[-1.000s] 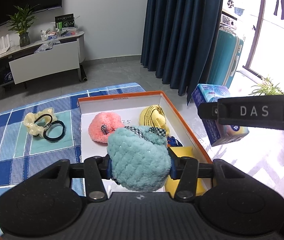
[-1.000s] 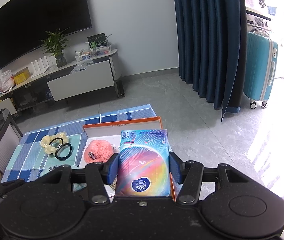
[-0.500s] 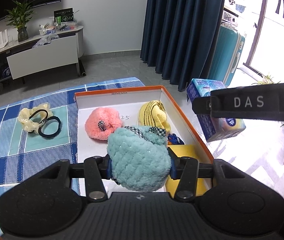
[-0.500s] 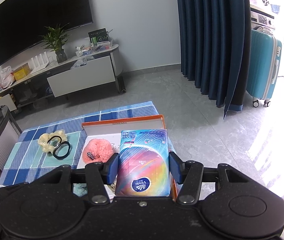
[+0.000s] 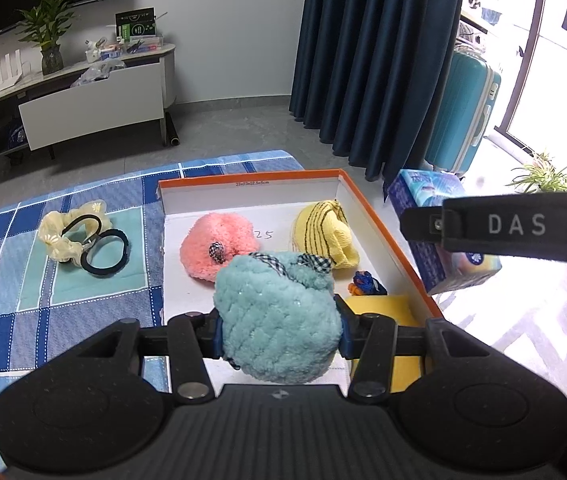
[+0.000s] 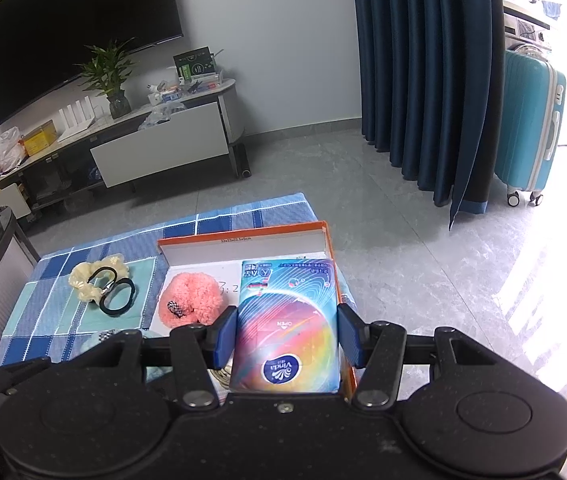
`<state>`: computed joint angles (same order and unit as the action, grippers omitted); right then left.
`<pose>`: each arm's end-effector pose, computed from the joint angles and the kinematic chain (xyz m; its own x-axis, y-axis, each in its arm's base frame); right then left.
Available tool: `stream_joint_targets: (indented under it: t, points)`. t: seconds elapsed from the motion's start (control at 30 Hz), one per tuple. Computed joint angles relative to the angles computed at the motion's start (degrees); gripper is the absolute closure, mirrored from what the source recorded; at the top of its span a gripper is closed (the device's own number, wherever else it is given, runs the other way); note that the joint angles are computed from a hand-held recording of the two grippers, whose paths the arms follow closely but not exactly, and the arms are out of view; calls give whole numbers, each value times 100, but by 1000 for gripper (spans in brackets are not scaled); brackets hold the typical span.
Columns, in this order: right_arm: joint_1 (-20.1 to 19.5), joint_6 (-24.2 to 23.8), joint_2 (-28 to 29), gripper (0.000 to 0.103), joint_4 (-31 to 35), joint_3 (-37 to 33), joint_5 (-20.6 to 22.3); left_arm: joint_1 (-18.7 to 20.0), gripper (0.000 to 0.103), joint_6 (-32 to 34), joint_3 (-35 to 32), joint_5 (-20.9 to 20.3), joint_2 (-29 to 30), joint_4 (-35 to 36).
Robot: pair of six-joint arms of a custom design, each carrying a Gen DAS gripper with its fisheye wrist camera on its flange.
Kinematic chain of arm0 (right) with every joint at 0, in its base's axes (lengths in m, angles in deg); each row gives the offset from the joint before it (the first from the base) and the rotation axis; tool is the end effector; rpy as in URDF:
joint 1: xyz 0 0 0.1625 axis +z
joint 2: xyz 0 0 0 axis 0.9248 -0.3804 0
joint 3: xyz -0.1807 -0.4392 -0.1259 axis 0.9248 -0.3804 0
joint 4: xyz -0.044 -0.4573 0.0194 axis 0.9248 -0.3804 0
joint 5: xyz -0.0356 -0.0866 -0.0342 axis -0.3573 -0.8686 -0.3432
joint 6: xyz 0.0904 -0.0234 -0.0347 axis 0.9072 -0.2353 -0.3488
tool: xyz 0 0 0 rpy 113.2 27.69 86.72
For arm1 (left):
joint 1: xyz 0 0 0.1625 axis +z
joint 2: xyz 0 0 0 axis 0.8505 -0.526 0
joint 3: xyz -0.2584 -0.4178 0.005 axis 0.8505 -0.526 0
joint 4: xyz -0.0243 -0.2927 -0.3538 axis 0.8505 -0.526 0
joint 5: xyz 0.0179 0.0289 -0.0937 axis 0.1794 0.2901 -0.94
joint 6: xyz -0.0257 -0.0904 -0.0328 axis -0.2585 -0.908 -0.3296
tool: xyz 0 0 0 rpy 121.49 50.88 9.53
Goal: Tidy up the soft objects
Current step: 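Lower the pouch into the box with the left tool while the right tool lowers the tissue pack, then open both tools to release the pouch and tissue pack into the box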
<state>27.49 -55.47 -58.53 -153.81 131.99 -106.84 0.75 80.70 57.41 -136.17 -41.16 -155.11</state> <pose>0.1259 -0.6072 0.1338 -0.7790 0.3087 0.5458 -0.2796 0.6080 -0.7431 -0.1782 -0.6491 0.0486 -0.6630 0.4930 -0.5634 0.7224 0.6187 -0.3087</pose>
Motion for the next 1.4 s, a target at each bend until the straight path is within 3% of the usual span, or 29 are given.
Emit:
stream_joint_targets:
  t: [1.13,1.4]
  points:
    - [-215,247,55,38,442,-144,150,208,53,85,-820,-3,305,450]
    - [-227,107,123,34,127,-185,98,230,53,119,-1113,-79,444,690]
